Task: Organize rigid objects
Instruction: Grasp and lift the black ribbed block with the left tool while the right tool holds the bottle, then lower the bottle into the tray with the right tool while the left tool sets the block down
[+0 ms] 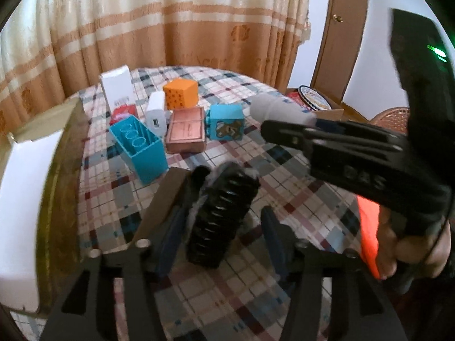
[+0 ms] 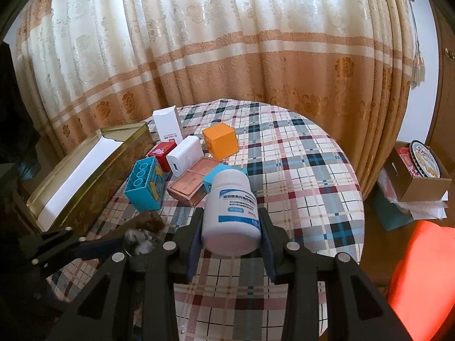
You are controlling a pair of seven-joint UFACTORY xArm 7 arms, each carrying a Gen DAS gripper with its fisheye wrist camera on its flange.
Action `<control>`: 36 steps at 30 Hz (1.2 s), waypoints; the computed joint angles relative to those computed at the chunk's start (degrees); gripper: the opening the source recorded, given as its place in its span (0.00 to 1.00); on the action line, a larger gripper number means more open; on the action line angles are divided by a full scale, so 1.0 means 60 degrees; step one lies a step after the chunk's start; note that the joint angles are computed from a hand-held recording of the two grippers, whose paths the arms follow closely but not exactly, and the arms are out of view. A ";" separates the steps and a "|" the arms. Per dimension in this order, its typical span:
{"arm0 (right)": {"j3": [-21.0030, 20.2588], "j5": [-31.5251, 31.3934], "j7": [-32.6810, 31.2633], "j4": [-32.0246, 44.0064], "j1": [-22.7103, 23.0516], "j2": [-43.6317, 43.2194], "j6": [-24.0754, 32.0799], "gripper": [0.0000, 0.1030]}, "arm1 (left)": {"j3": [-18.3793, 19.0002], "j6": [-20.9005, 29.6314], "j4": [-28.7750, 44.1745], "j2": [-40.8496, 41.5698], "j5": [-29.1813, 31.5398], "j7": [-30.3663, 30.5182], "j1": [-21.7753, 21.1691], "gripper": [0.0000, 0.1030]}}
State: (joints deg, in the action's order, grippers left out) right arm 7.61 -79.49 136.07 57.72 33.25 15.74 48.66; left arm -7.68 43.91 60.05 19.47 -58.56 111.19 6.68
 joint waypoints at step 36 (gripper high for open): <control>-0.0885 -0.0961 -0.2681 0.4850 0.0789 0.2847 -0.0443 0.38 | 0.0244 -0.1703 0.3274 0.1711 -0.3588 -0.1148 0.1069 0.26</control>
